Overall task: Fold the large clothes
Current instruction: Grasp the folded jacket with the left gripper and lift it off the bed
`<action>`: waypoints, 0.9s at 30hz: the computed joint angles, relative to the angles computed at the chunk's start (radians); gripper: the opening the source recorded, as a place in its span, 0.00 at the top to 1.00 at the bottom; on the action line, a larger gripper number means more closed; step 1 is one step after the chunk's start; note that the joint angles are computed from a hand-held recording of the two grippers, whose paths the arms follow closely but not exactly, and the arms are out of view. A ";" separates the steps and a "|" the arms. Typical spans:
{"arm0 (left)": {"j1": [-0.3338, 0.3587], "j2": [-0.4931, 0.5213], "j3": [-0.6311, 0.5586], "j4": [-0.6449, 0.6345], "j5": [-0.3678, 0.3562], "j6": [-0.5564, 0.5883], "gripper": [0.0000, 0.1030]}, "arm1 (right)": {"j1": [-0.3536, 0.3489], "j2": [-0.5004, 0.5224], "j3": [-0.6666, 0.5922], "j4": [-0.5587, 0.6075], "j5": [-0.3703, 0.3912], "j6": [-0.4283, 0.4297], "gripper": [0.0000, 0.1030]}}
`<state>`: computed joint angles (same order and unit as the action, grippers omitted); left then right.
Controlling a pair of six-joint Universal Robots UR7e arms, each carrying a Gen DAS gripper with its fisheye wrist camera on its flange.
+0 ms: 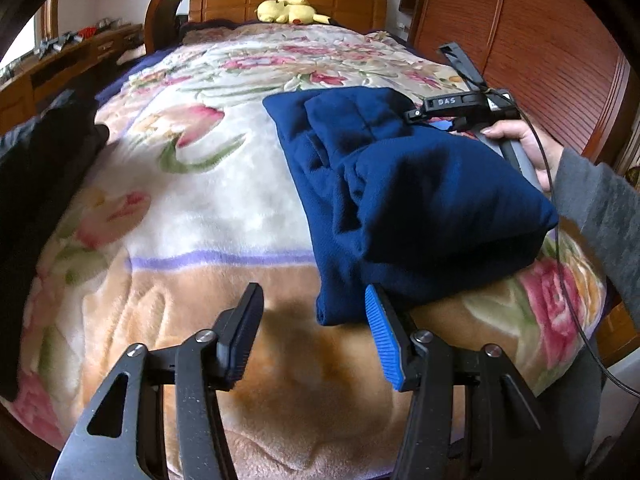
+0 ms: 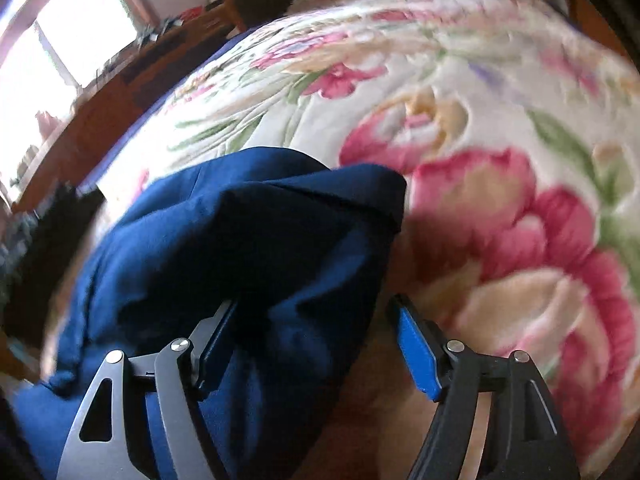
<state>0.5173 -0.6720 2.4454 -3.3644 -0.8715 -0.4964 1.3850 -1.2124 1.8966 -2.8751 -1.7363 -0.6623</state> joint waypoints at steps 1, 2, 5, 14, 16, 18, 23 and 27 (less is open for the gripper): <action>0.005 0.000 0.002 -0.013 -0.014 0.004 0.51 | -0.009 0.002 -0.010 0.015 0.016 -0.006 0.29; 0.009 0.000 0.003 -0.027 -0.032 0.012 0.57 | -0.011 -0.005 -0.004 0.025 0.028 -0.015 0.37; 0.015 0.004 0.001 -0.049 -0.068 0.030 0.74 | -0.019 -0.020 -0.006 0.083 0.082 -0.009 0.65; -0.048 -0.016 0.014 -0.106 -0.018 0.040 0.90 | 0.047 -0.081 0.134 -0.184 0.055 -0.122 0.90; -0.074 -0.030 0.030 -0.137 0.014 0.044 0.91 | 0.066 -0.112 0.160 -0.193 0.071 -0.122 0.90; -0.085 -0.061 0.051 -0.147 0.036 0.036 0.91 | 0.090 -0.131 0.189 -0.220 0.060 -0.137 0.91; -0.096 -0.204 0.117 -0.130 0.118 0.077 0.92 | 0.166 -0.153 0.247 -0.277 0.061 -0.157 0.91; -0.099 -0.383 0.190 -0.087 0.217 0.103 0.92 | 0.274 -0.117 0.249 -0.307 0.024 -0.153 0.91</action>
<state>0.4179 -1.0553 2.6353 -3.4514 -0.6547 -0.3938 1.6591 -1.3298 2.1455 -3.1821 -1.7124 -0.8149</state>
